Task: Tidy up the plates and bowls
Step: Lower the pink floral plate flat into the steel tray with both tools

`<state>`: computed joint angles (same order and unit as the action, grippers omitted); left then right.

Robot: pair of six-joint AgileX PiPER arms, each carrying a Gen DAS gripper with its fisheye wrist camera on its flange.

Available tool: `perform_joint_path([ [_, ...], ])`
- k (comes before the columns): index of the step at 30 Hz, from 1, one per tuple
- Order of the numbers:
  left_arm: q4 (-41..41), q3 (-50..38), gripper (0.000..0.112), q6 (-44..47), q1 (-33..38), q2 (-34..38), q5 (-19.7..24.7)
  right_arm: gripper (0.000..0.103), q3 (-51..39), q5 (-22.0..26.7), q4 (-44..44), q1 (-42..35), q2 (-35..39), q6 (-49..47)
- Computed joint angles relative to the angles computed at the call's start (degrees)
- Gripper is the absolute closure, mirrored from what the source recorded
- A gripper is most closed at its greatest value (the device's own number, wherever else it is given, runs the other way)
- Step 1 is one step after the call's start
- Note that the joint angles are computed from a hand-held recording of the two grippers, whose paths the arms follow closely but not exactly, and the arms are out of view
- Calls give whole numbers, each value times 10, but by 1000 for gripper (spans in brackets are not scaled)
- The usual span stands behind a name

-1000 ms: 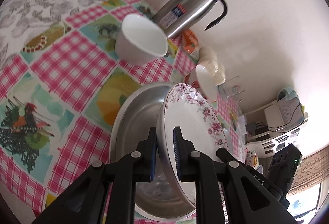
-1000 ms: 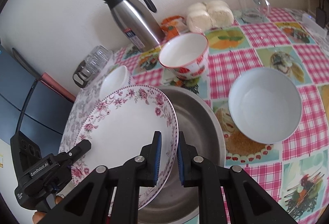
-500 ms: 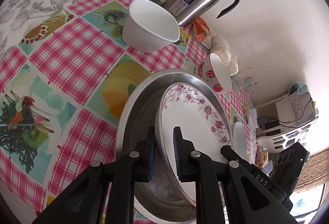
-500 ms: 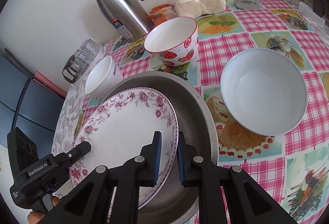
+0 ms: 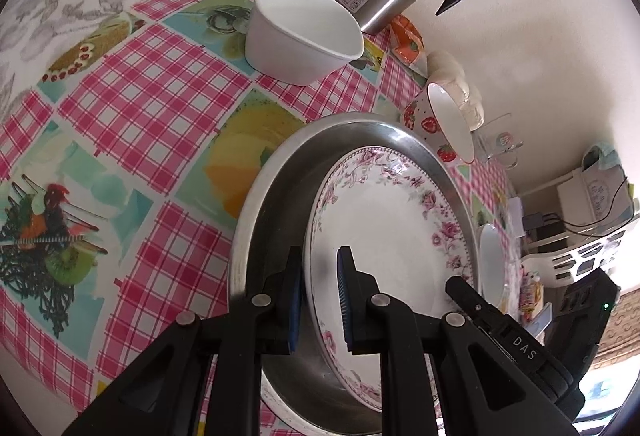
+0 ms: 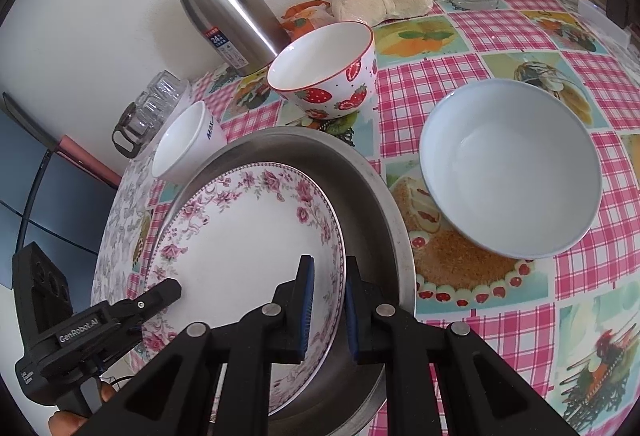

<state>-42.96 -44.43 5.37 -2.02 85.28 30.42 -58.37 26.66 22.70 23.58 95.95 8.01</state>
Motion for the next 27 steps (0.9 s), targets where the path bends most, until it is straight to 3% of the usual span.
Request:
perform_joint_path([
  [11,73,-15,94,-74,-7,0,11,88,0,0,-16,-2,-2,20],
  [16,60,-11,94,-59,6,-11,26,91,3,1,-14,-4,-3,20],
  [20,114,-22,94,-108,-14,-11,27,91,6,3,-10,-6,-4,17],
  [27,83,-14,94,-85,-2,-12,32,91,1,3,-28,0,-4,30],
])
